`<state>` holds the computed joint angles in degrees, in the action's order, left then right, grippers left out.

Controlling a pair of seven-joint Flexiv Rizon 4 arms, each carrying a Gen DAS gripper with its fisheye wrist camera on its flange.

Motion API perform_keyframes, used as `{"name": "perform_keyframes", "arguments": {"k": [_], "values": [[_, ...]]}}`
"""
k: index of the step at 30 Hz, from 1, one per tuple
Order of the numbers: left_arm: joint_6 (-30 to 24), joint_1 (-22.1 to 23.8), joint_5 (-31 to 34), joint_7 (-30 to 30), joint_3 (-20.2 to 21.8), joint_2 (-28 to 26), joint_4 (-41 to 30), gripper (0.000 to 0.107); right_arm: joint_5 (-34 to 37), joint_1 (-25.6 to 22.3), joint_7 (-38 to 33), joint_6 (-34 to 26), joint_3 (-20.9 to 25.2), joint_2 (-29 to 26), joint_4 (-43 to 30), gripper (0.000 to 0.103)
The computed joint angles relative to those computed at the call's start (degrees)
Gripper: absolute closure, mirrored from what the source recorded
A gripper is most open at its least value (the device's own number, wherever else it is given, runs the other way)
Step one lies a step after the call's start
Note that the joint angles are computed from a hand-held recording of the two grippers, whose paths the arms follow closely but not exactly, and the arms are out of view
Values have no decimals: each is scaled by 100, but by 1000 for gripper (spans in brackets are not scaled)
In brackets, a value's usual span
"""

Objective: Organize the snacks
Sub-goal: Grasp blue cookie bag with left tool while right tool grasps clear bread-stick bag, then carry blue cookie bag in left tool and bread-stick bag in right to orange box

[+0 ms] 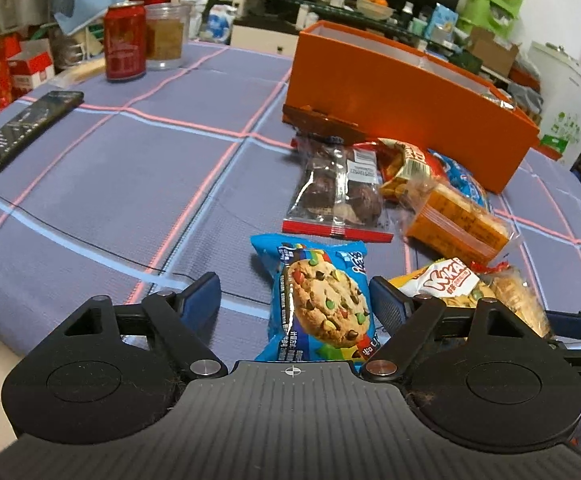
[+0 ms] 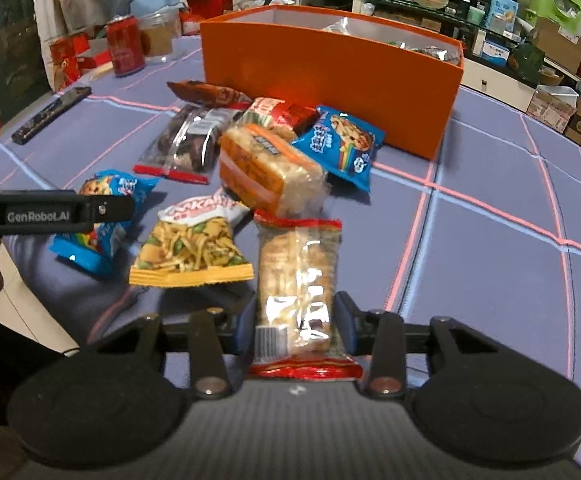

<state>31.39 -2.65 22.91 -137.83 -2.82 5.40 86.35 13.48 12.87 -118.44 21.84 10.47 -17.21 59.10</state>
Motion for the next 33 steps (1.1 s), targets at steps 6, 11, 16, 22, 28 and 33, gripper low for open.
{"name": "perform_keyframes", "arguments": {"k": [6, 11, 16, 22, 28, 33], "values": [[-27, -20, 100, 90, -29, -6, -10, 40, 32, 20, 185, -68, -7, -92, -128, 60], [-33, -39, 210, 185, -53, -13, -10, 40, 37, 30, 270, -92, 2, -150, -201, 60], [-4, -76, 265, 388, -49, -17, -1, 57, 0, 49, 269, -86, 10, -181, -236, 65], [169, -34, -105, 652, 53, 40, 105, 84, 6, 19, 153, 114, 15, -72, -104, 66], [25, 43, 18, 825, -17, 39, -91, 84, 100, -47, 189, 439, 6, 50, 15, 65], [-227, 74, 354, 1091, -66, -79, -510, 84, 9, -31, 177, 746, -24, 104, 139, 65]]}}
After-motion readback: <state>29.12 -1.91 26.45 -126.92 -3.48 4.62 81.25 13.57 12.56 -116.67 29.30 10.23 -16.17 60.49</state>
